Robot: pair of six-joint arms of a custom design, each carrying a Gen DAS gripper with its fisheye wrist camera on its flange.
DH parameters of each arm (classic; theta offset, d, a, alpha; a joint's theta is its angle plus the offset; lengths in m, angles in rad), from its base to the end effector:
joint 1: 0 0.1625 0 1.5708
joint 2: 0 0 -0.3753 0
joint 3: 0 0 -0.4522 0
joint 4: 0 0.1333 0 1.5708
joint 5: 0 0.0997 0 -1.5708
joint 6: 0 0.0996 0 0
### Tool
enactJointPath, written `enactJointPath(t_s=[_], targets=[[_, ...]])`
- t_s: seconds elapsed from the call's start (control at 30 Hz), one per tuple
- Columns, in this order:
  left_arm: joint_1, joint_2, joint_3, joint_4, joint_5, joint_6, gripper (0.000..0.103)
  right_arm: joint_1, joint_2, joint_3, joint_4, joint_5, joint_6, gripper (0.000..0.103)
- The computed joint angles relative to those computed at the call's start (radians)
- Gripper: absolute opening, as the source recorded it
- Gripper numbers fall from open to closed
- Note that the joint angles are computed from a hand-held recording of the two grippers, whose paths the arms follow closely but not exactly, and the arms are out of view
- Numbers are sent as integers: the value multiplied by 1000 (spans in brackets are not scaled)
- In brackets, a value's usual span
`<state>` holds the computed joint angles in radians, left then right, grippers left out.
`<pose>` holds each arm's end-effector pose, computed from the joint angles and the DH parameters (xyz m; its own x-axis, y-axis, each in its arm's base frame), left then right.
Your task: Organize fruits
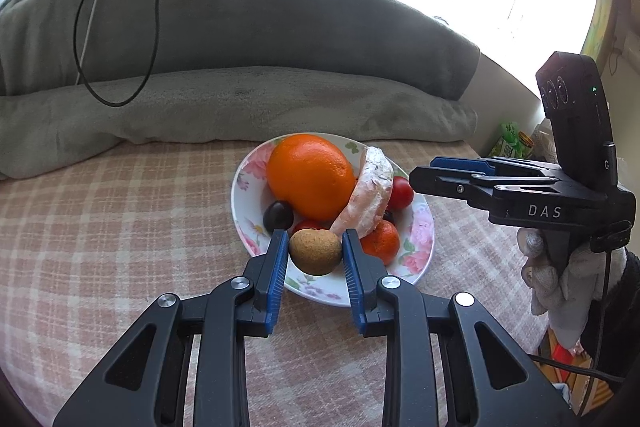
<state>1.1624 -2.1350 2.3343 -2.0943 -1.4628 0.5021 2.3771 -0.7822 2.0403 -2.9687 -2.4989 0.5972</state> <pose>-0.0142 -0.3955 0.3280 -0.6306 0.7372 -0.2429 0.7757 0.5877 -0.2301 0.4069 -0.3160 -0.0485 -0.8115 0.0916 0.5771 -0.3124 0.7666 -0.5610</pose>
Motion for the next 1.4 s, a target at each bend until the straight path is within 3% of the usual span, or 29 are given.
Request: enactJointPath(t_s=[0.1, 0.2, 0.4, 0.47, 0.5, 0.73, 0.77, 0.97, 1.4], targets=[[1, 0, 0, -2, -3, 4, 36, 0, 1, -1, 2, -2, 4, 59], [0, -1, 0, -5, -1, 9, 40, 2, 1, 0, -1, -6, 9, 67], [0, -4, 0, -6, 2, 12, 44, 7, 1, -1, 9, -17, 18, 71], [-2, -9, 3, -8, 2, 14, 54, 11, 2, -2, 11, -26, 21, 84], [-3, -12, 5, -11, 3, 15, 58, 13, 4, -3, 11, -30, 19, 86], [-7, -24, 11, -17, 16, 17, 66, 19, 6, -10, 37, -43, 32, 92], [-9, -28, 13, -19, 21, 17, 71, 21, 5, -10, 39, -46, 38, 93], [-16, -52, 21, -21, 43, 10, 81, 33, -1, -17, 116, -70, 105, 93], [-18, -94, 21, -9, 69, -18, 81, 89, -2, -51, 269, -165, 238, 93]])
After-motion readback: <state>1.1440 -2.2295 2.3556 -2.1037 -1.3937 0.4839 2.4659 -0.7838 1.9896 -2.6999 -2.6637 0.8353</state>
